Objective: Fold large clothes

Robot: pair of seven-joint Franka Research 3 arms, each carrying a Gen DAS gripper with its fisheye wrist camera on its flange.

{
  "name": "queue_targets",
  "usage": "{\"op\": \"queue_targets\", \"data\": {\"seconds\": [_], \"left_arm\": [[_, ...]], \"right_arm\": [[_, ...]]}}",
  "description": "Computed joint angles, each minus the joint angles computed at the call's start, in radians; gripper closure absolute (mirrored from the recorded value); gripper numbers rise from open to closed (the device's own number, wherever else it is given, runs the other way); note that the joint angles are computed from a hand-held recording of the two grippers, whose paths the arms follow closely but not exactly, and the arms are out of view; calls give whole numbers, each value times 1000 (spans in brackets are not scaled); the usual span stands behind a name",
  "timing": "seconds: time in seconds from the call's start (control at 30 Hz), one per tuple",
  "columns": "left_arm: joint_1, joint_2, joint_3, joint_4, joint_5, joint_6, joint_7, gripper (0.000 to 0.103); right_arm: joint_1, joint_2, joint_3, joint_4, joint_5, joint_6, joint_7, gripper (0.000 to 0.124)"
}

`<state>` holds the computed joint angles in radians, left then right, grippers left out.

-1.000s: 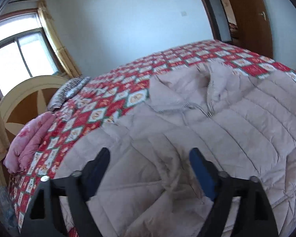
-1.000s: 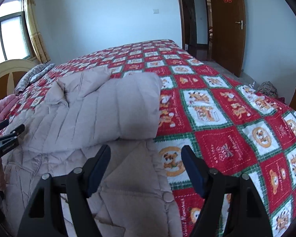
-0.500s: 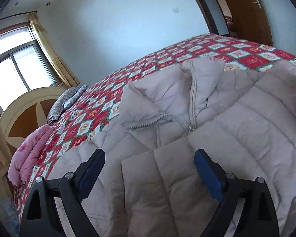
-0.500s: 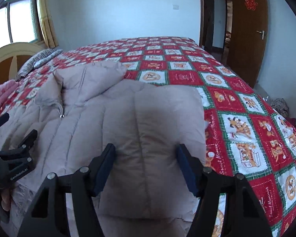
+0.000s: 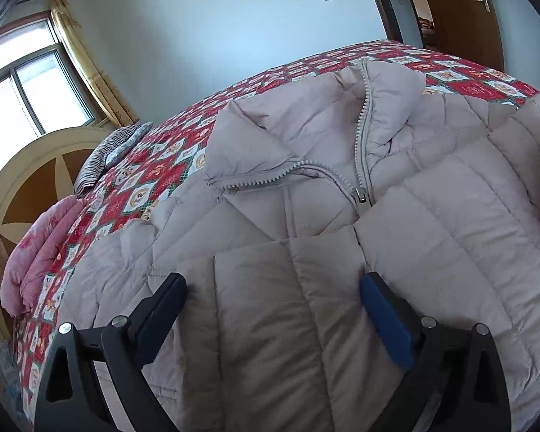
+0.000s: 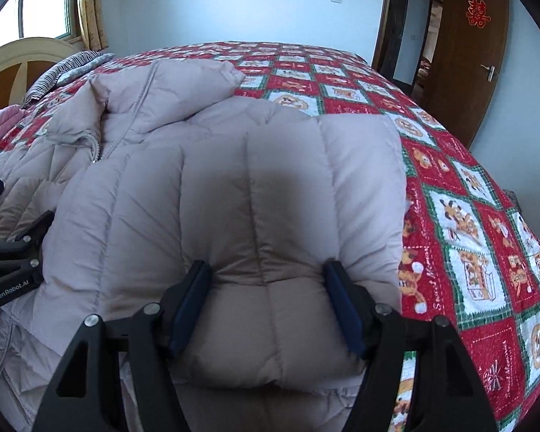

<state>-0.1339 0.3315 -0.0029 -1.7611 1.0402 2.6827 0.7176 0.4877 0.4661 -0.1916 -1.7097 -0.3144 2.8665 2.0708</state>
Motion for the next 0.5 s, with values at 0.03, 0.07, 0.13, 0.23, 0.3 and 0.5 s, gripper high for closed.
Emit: {"op": "queue_targets", "data": {"seconds": [0.03,0.07,0.13,0.23,0.3,0.5], "left_arm": [[11,5,-9,4,-34,2,25,3],[20,9,-15,7,-64,5,44,2],[37,16,-24,9,-128,17,84,1],[43,19,-25,9,-188,30,117,1],[32,15,-12,1,-182,36,106,1],[18,12,1,-4,-164,38,87,1]], "right_arm": [[3,2,-3,3,-3,-6,1,53],[5,1,-4,5,-6,-13,0,53],[-15,-14,19,1,11,-20,-28,53],[-4,-80,-3,-74,4,91,24,54],[74,-90,-109,-79,-68,149,130,54],[-37,66,-16,157,34,-34,43,56]]}}
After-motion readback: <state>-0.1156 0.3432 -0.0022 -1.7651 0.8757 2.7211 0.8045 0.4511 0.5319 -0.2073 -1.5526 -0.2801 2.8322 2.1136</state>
